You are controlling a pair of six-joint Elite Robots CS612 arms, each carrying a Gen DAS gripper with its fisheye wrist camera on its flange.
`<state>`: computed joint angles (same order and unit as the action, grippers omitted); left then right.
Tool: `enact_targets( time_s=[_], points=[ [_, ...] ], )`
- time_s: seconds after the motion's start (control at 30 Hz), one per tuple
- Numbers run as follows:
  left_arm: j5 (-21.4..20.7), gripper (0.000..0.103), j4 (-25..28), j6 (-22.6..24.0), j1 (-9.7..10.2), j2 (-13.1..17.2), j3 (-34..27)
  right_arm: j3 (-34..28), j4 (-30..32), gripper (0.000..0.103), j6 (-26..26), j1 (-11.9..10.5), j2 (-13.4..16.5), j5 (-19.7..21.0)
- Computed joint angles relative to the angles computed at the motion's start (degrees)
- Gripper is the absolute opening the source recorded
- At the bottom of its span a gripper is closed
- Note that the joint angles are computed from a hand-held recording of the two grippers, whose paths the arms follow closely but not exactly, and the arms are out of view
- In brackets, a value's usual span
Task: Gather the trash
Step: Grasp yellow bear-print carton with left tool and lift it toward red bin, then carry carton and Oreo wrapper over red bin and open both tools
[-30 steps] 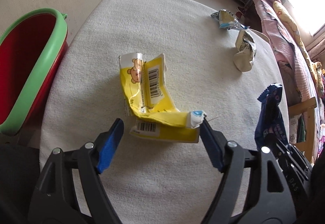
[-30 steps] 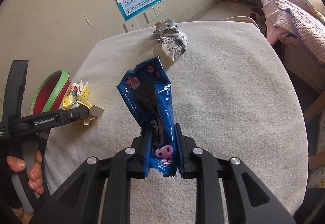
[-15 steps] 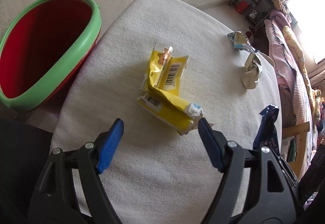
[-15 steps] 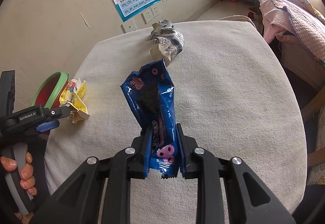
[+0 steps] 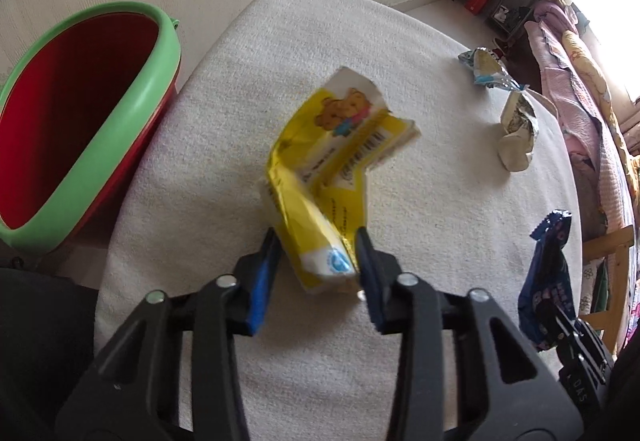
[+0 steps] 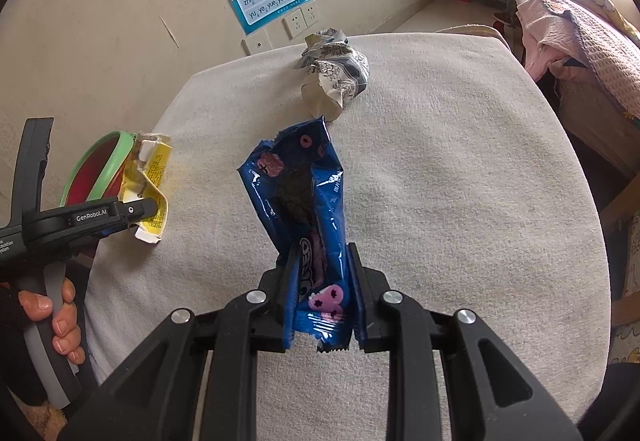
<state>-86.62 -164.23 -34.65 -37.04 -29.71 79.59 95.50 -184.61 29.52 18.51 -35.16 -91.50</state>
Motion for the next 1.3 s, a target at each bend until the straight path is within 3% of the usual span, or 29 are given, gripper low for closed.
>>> enact_targets(
  time_s=[0.03, 0.43, 0.97, 1.3],
  points=[
    [-1.1, 0.025, -0.8, 0.0, 0.17, 0.1, 0.1, 0.0, 0.0, 0.022, 0.0, 0.0, 0.0, 0.1],
    [3.6, 0.024, -7.0, 2.6, -0.73, -2.3, 3.3, 0.4, -2.2, 0.022, 0.3, 0.0, -0.7, 0.5],
    [17.4, 0.024, -18.4, 9.8, -2.16, -7.1, 9.0, -2.6, -5.6, 0.022, -3.9, 1.5, -2.2, 2.1],
    [22.1, 0.024, -21.9, 9.1, -1.48, -9.1, 11.9, -7.5, -5.9, 0.022, -7.0, 3.0, -1.4, 3.0]
  ],
)
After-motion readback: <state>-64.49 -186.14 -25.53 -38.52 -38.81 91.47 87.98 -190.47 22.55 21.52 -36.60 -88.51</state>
